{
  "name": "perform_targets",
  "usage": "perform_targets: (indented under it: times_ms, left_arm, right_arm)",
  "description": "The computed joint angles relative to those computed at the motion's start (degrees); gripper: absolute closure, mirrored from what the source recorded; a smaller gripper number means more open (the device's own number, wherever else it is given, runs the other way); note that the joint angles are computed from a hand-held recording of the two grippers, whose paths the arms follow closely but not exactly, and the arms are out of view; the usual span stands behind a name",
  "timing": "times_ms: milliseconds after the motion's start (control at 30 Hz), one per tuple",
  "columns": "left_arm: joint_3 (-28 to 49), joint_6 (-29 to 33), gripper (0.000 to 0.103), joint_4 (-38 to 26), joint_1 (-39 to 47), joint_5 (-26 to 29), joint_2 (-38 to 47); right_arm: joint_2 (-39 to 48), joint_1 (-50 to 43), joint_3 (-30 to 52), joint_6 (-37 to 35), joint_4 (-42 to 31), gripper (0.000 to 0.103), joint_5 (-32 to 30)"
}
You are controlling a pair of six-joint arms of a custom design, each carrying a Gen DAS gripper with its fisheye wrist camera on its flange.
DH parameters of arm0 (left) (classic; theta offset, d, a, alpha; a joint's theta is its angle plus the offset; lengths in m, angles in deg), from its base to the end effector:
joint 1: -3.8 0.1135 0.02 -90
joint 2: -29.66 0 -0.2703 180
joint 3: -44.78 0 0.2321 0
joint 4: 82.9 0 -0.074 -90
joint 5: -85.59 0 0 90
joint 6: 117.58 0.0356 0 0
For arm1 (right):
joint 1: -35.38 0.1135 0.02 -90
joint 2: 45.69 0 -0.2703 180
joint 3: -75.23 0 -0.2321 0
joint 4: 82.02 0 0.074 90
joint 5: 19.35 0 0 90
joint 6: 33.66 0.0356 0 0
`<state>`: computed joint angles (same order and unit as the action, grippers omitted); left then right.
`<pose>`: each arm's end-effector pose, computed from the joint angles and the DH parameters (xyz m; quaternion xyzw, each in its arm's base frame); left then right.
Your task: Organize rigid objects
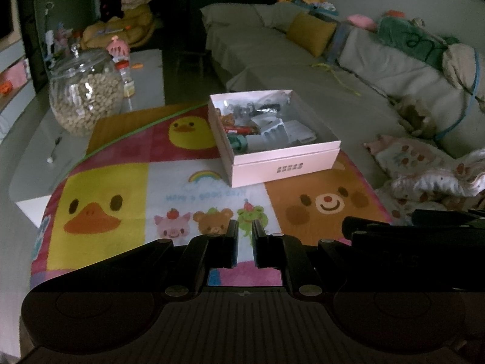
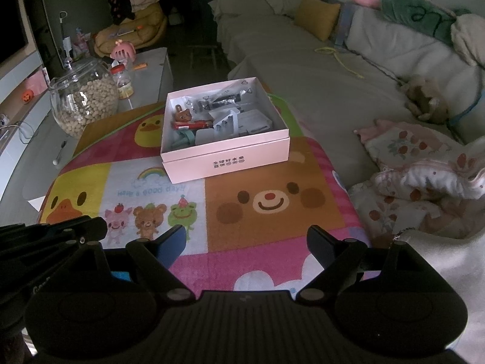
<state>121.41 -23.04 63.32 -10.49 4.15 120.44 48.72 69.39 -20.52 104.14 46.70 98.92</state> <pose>0.3106 -0.0846 0.2460 0.1787 0.9138 -0.0998 0.3507 0.2744 0.1648 0.2495 0.1726 0.9257 -0.0222 0.3357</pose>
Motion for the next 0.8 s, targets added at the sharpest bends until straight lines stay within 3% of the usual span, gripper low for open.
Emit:
perform_targets:
  times_ms: [800]
  left_arm:
    - [0.06,-0.11,0.092,-0.05,0.16,0.11,0.32]
  right_arm:
    - [-0.13,0.34,-0.14,0.39,-0.24,0.015,-0.02]
